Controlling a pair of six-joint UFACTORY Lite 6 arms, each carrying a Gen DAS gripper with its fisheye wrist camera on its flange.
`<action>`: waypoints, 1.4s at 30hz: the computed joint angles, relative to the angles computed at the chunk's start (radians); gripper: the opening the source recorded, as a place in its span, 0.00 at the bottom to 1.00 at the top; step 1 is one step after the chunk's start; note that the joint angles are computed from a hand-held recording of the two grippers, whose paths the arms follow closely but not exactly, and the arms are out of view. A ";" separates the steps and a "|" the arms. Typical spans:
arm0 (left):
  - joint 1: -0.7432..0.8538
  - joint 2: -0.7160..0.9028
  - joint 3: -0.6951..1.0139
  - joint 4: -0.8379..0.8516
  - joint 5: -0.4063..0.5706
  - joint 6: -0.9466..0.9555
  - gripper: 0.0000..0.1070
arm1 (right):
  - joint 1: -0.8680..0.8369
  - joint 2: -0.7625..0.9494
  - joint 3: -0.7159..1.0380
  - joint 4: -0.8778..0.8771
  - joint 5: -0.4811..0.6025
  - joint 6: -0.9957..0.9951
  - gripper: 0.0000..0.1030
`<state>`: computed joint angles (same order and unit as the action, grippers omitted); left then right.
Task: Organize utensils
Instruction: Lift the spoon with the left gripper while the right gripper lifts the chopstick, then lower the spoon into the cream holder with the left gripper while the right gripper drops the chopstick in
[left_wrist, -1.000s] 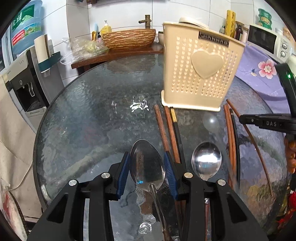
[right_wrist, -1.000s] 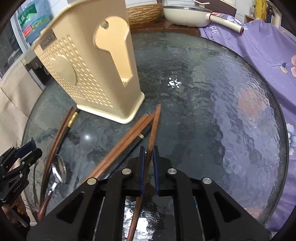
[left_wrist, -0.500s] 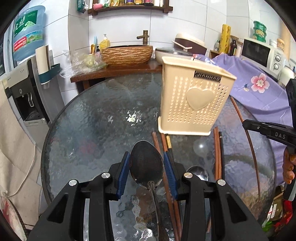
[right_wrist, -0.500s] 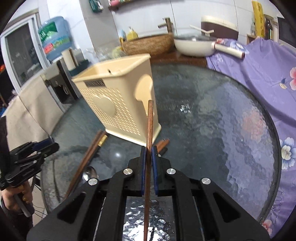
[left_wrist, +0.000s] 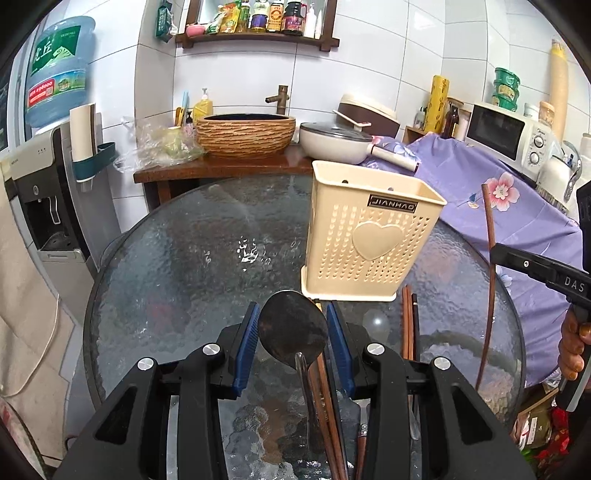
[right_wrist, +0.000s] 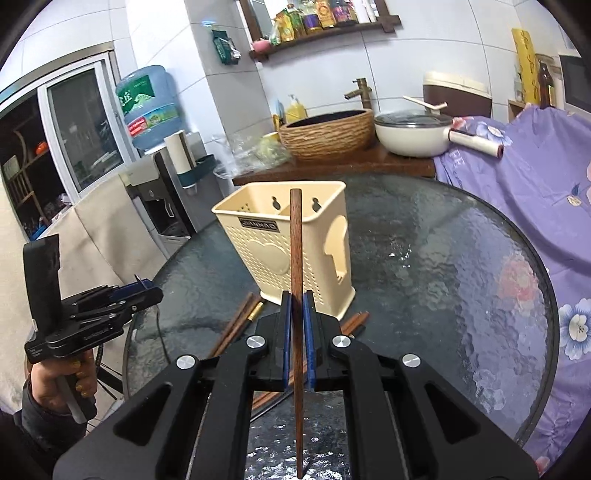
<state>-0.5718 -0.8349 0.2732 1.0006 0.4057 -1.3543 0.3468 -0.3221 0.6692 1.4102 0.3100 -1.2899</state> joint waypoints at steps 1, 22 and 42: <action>-0.004 -0.005 0.003 -0.005 0.005 0.006 0.34 | 0.003 -0.010 0.001 -0.017 0.001 0.018 0.07; -0.100 0.031 0.137 -0.014 0.066 0.048 0.34 | 0.034 -0.075 0.059 -0.212 0.064 0.204 0.07; 0.049 0.374 0.683 -0.012 -0.070 0.199 0.34 | -0.012 0.137 0.658 -0.450 0.150 0.531 0.07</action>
<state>-0.5229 -0.4609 0.9566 0.9889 0.3352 -1.1550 0.3346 -0.1854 1.3267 0.9599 0.4603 -0.7587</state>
